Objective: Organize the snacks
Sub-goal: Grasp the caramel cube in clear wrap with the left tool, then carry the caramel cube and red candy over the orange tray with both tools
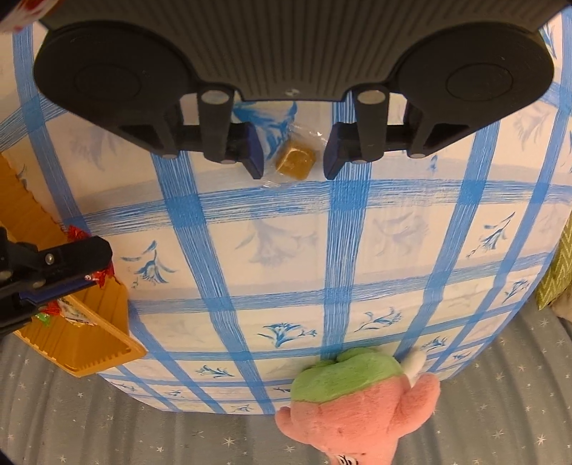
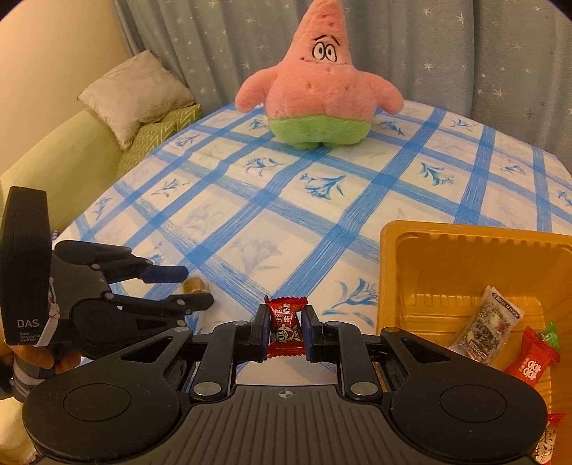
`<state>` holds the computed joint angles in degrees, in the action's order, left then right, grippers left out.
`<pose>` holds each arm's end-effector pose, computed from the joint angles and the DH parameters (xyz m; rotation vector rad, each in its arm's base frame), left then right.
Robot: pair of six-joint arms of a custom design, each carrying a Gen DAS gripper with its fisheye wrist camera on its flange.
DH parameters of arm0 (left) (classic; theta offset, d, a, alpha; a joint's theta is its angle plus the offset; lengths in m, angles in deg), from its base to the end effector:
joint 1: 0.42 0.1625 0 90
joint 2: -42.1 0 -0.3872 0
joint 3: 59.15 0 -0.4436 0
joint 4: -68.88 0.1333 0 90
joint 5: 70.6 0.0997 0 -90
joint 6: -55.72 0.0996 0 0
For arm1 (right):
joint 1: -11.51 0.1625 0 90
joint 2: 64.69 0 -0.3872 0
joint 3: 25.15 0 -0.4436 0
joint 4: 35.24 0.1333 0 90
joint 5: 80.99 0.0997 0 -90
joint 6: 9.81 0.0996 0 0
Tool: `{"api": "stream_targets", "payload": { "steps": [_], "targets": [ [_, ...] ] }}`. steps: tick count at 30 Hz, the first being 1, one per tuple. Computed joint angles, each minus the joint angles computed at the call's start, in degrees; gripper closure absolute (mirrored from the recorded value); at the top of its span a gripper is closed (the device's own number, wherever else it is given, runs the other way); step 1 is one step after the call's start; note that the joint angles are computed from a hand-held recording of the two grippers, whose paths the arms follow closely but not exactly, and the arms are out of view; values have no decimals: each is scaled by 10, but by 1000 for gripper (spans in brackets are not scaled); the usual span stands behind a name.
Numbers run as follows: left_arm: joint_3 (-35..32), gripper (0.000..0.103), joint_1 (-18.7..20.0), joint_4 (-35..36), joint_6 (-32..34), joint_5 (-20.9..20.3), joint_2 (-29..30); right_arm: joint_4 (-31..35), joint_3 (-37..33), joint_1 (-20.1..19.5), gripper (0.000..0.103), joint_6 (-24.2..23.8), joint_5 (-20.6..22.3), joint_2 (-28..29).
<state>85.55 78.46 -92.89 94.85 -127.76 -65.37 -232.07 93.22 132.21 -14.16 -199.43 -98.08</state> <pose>0.1131 -0.3958 0.2511 0.8182 2.2613 -0.5516 0.3226 -0.3751 -0.1105 0.6796 -2.5861 0.6562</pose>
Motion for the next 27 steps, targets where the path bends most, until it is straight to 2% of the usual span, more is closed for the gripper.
{"api": "stream_targets", "payload": {
  "steps": [1,3,15,23,27],
  "targets": [
    [-2,78,1,5,0,-3,1,1,0,0,84,1,-1,0],
    [-3,82,1,14,-3,-7,-1,0,1,1,84,3,-2,-2],
    [5,83,-5,38,-43,5,-26,0,4,12,84,8,-1,-4],
    [26,83,-13,70,-67,11,-81,-3,5,24,84,11,3,-4],
    [39,83,-22,101,-87,15,-128,-7,10,31,84,13,10,-7]
  ]
}}
